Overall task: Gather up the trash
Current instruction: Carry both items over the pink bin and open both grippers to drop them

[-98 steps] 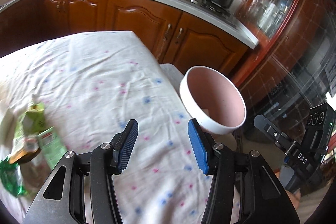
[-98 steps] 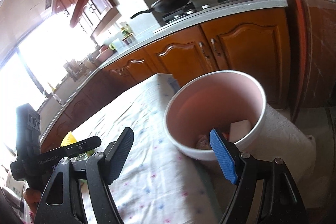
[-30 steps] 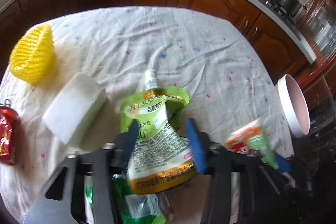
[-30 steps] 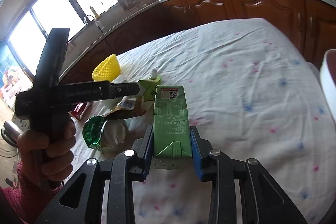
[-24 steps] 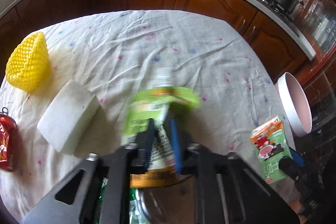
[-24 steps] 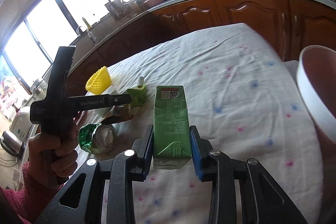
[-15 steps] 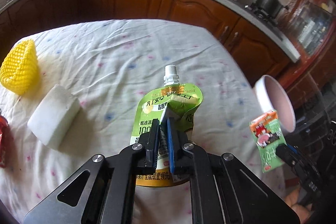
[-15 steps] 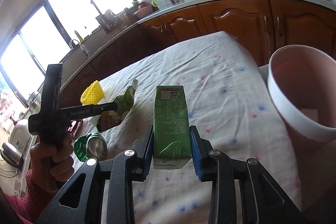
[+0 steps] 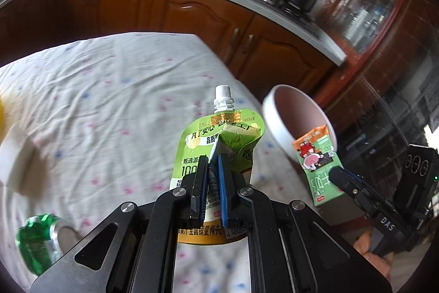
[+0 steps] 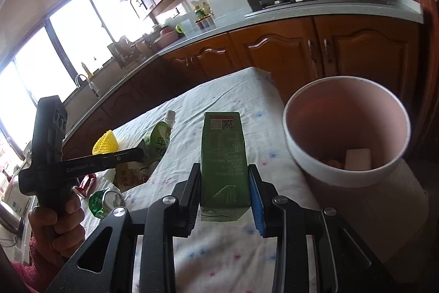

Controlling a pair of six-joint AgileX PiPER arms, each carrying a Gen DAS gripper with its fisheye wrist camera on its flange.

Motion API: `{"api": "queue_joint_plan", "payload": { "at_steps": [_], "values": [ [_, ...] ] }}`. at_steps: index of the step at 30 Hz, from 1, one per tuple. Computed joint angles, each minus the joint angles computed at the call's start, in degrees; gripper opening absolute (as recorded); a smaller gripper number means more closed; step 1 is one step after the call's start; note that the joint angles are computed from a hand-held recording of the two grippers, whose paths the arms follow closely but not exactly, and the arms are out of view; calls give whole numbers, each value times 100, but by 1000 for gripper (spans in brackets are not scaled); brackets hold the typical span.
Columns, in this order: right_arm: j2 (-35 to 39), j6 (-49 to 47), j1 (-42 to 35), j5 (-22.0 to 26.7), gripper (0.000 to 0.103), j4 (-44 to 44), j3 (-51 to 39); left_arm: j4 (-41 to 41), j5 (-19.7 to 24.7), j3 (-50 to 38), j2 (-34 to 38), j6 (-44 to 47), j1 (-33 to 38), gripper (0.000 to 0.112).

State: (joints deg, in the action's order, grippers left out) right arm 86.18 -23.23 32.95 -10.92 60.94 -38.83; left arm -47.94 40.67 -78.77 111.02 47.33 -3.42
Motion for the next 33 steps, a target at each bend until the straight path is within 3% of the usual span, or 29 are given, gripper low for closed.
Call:
{"api": "queue_joint_plan", "payload": {
  "at_steps": [7,17,26,33],
  "values": [
    [-584,-831,-124,-198,33,927,471,-17,44,-110,-30,-138,-451,6],
    [-1203,-1345,-479,-235,33,1410,929,87,66,-408,95,-481,-1004,6],
    [-1368,-1170,-1178,45,33,982,1038,481,240,-1140,417,-1087,-1472,6],
    [-1283,-828,-1880,384,33,313,908,959,756,-2456,1158,-1911,-1771,6]
  ]
}}
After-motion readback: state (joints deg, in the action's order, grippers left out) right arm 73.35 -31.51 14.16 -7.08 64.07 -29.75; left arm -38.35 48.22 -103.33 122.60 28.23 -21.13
